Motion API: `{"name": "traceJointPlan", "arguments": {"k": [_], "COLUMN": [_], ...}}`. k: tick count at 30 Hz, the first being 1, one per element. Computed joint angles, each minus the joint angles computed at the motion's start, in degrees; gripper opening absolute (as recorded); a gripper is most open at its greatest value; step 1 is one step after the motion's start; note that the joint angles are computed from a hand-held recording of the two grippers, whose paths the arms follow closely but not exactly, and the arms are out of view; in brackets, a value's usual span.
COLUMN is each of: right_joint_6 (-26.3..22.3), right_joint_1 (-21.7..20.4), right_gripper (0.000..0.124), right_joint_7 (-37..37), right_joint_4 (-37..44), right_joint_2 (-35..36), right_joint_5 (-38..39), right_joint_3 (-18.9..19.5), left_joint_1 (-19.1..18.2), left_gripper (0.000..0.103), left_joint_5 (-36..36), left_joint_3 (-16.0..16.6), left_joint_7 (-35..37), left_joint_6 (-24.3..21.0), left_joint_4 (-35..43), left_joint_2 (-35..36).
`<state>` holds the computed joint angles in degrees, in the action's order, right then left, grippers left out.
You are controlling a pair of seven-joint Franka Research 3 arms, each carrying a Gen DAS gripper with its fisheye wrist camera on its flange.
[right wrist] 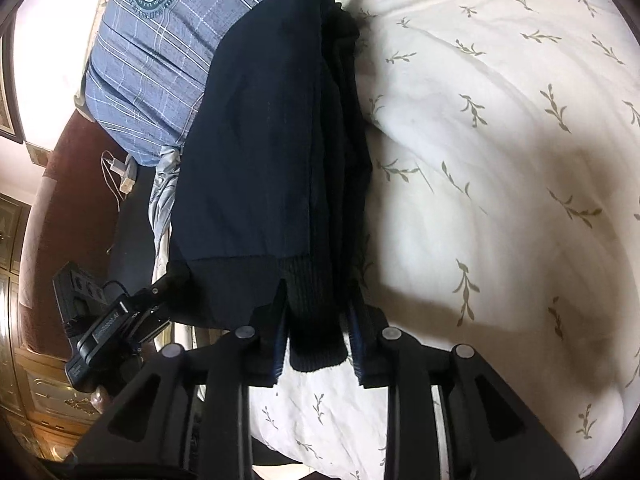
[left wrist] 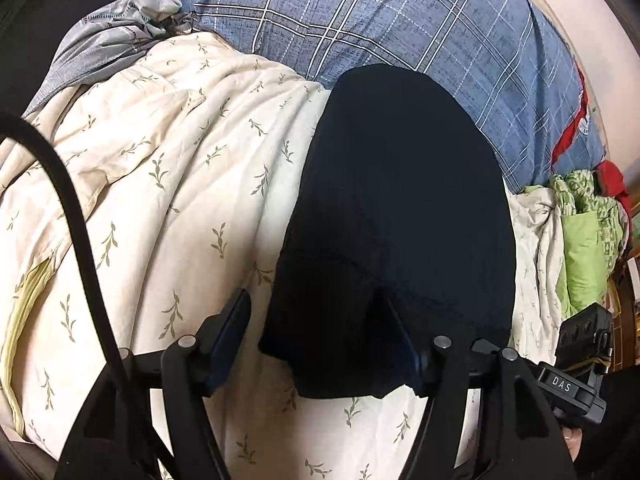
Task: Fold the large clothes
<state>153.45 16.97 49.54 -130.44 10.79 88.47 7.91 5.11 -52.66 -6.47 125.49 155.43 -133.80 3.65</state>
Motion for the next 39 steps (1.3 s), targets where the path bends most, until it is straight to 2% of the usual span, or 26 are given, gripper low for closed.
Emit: {"name": "traceJointPlan", "arguments": {"k": [3,6,12,16,17,22,27,30,32,35,39], "right_joint_6": [0.7,1.1,4.5,5.9,6.1,6.8,7.9,8.7,9.0,8.7,9.4], "right_joint_1": [0.2,0.5,1.4,1.7,1.8,1.6,1.8,2.2,2.5,2.0,2.1], "right_gripper": [0.034,0.048,0.048,0.038,0.031,0.019,0.016,0.015,0.015,0.015,0.018], "right_joint_7": [0.2,-0.8,0.2,0.5,0.8,0.8,0.8,1.0,4.4,4.4,3.7], "right_joint_4": [0.2,0.5,1.0,0.9,0.9,0.7,0.2,0.0,0.1,0.0,-0.3], "right_joint_2": [0.0,-0.2,0.2,0.1,0.1,-0.2,-1.0,-1.4,-0.7,-0.7,-1.1], "right_joint_5": [0.0,0.4,-1.8,-4.0,-4.7,-4.5,-4.7,-5.3,-8.7,-8.1,-7.6], "right_joint_3": [0.1,0.2,0.5,0.7,0.8,1.0,1.1,1.1,0.9,1.2,1.5], "left_joint_1": [0.0,0.1,0.1,0.1,0.0,-0.5,-0.4,-0.3,-0.4,-0.8,-0.4], "left_gripper": [0.068,0.069,0.07,0.069,0.069,0.065,0.063,0.054,0.048,0.047,0.047], "left_joint_5": [-0.6,-2.2,0.5,2.3,2.5,3.7,3.6,3.6,3.7,4.8,4.1], "left_joint_3": [0.0,0.3,0.9,0.4,0.2,-0.4,-0.5,-0.7,-0.9,-1.2,-1.1], "left_joint_7": [1.0,2.4,-0.3,-1.8,-1.8,-1.5,-1.6,-0.9,-0.2,-0.3,-0.2], "left_joint_6": [0.4,0.0,-0.8,-0.6,-0.4,1.1,1.0,0.4,0.9,2.6,1.6], "left_joint_4": [-0.4,-0.7,0.0,0.4,0.2,-0.3,0.0,0.4,0.4,-0.2,0.2], "left_joint_2": [-0.5,-1.1,-0.3,0.2,0.2,0.1,0.4,0.8,0.9,0.7,0.9]}}
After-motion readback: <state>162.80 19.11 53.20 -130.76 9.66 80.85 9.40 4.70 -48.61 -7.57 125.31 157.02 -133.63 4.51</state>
